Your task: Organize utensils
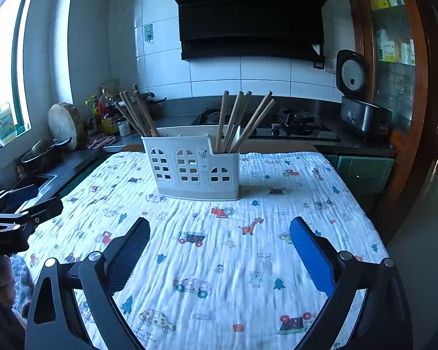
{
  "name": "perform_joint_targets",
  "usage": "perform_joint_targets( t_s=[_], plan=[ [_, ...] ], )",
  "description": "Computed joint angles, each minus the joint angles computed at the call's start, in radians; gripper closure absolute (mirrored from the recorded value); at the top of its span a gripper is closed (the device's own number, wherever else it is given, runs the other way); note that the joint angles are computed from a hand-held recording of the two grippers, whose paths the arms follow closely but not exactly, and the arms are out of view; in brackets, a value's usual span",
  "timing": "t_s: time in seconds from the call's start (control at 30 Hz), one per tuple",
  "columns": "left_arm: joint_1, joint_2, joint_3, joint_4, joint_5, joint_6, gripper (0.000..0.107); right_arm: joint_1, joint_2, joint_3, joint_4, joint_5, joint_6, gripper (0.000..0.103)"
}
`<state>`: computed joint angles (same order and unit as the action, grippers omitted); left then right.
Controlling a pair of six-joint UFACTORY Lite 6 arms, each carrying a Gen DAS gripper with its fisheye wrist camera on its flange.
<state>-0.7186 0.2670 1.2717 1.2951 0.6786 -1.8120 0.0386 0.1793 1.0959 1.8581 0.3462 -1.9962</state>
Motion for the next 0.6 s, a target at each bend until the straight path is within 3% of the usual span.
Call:
perform_joint_targets(
  t_s=[0.6],
  plan=[
    [0.008, -0.018, -0.054, 0.011, -0.013, -0.042, 0.009, 0.029, 0.012, -0.008, 0.006, -0.024, 0.008, 0.009]
  ],
)
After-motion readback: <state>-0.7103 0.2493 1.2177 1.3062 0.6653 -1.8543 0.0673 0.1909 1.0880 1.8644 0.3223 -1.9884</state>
